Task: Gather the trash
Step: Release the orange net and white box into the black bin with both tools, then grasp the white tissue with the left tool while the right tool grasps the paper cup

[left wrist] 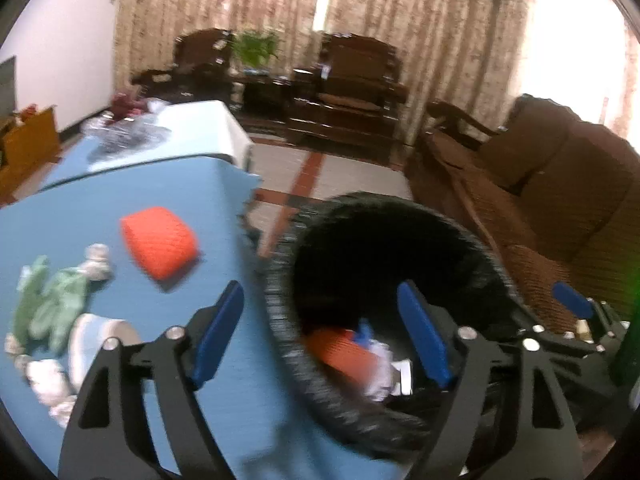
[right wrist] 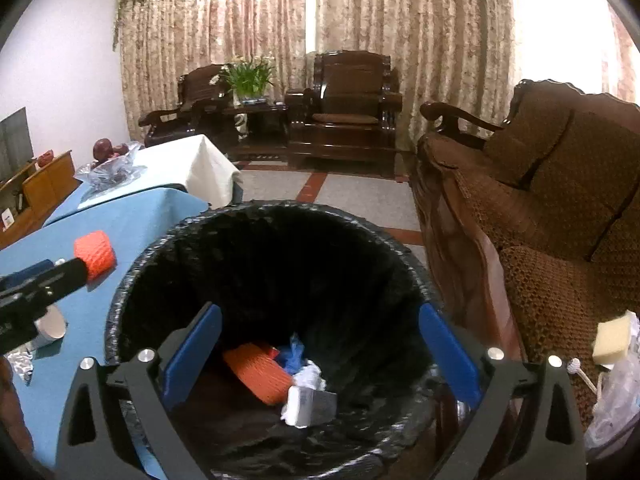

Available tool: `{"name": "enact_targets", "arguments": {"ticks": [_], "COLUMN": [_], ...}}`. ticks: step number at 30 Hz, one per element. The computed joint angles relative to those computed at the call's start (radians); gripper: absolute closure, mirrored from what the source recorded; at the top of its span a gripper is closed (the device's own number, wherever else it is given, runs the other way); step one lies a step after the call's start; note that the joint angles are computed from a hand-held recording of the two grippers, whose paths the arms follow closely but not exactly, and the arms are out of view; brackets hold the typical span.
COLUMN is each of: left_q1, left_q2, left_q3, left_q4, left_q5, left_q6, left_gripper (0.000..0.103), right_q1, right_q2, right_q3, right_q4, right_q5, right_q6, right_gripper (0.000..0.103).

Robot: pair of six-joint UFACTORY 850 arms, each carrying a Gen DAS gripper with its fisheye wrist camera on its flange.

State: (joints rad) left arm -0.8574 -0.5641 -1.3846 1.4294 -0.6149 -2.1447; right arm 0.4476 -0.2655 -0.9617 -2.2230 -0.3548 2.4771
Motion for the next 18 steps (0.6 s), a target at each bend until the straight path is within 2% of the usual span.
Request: {"name": "enact_targets", "arguments": {"ticks": [7, 18], "left_q1": [-0.019, -0.038], "left_q2": [0.112, 0.305], "left_q3": [0.146, 0.387], "left_q4": [-0.016, -0.131], "left_q5": [-0.189, -0.371], "left_q6": [-0.021, -0.096], "left_gripper": [0.017, 0.017], "right_q1": [0.053, 0.17], "right_q2": [-0.007, -0.041], "right_q3": [-0.025, -0.09], "right_q4": [-0.059, -0.299], "right_q5": [0.024, 0.056], "right_q6": [0.061, 0.29], "right_gripper": [0.006, 0.006]}}
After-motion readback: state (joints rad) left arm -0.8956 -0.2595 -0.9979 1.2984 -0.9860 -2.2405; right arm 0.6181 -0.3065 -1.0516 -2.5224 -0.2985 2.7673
